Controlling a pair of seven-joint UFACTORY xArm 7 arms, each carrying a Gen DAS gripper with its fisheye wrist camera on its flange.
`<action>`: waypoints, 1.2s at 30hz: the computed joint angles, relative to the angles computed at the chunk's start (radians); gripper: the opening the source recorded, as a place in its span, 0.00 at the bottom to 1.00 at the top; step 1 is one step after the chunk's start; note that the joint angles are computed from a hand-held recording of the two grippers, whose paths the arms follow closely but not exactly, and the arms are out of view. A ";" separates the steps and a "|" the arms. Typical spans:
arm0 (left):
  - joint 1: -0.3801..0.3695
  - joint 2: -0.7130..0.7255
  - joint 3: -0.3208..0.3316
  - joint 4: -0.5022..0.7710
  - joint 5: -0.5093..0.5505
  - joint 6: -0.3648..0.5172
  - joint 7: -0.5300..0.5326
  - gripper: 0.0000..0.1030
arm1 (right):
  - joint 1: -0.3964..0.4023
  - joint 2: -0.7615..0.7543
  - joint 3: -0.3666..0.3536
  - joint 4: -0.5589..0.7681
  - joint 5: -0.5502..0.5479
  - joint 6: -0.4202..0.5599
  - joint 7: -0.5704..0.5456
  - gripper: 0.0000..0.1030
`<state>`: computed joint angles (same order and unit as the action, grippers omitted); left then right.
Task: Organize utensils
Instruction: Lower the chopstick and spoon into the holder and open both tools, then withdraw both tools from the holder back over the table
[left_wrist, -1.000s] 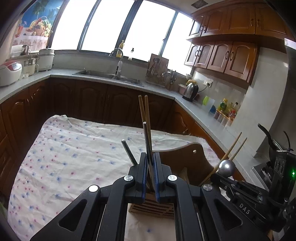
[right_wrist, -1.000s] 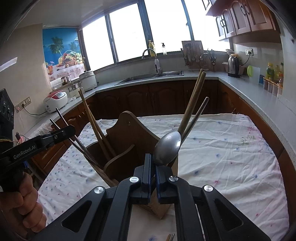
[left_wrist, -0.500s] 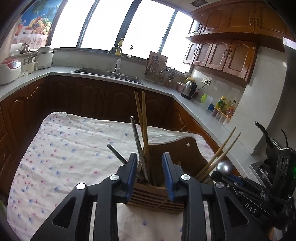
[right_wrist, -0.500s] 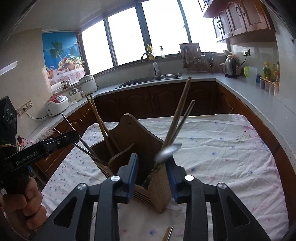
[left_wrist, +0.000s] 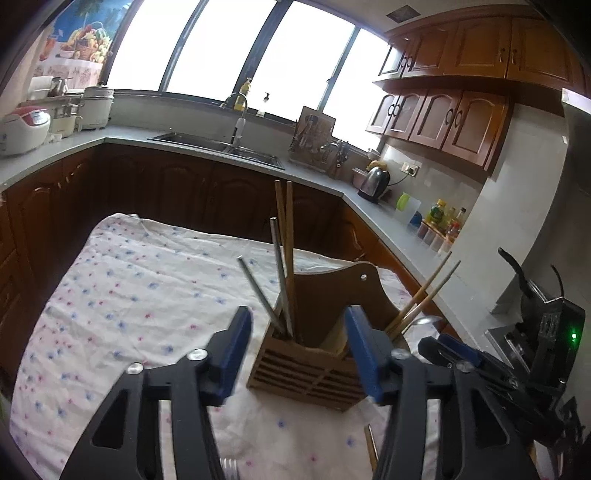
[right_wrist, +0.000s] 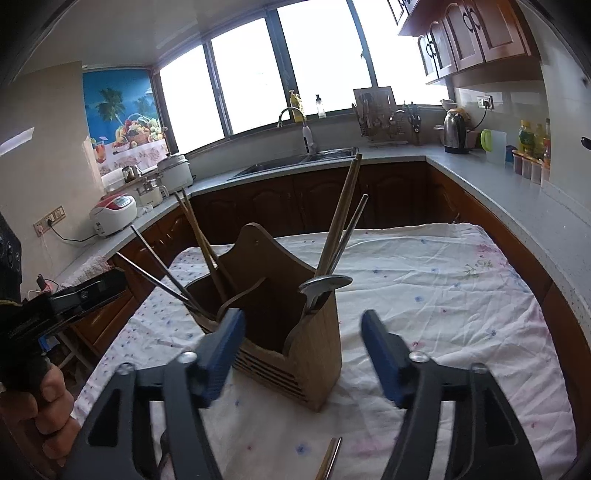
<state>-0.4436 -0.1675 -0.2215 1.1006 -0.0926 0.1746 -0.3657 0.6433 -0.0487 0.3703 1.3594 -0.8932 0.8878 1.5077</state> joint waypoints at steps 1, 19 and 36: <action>0.014 -0.022 -0.009 -0.023 0.019 -0.007 -0.026 0.71 | 0.002 -0.006 0.003 -0.007 -0.008 -0.002 0.011 0.77; 0.040 -0.481 -0.048 -0.403 0.070 0.024 -0.216 0.98 | 0.039 -0.112 0.144 -0.079 -0.064 0.124 0.182 0.97; 0.049 -0.950 -0.157 -0.577 0.119 0.299 -0.279 0.99 | 0.135 -0.128 0.289 -0.060 -0.099 0.328 0.282 0.98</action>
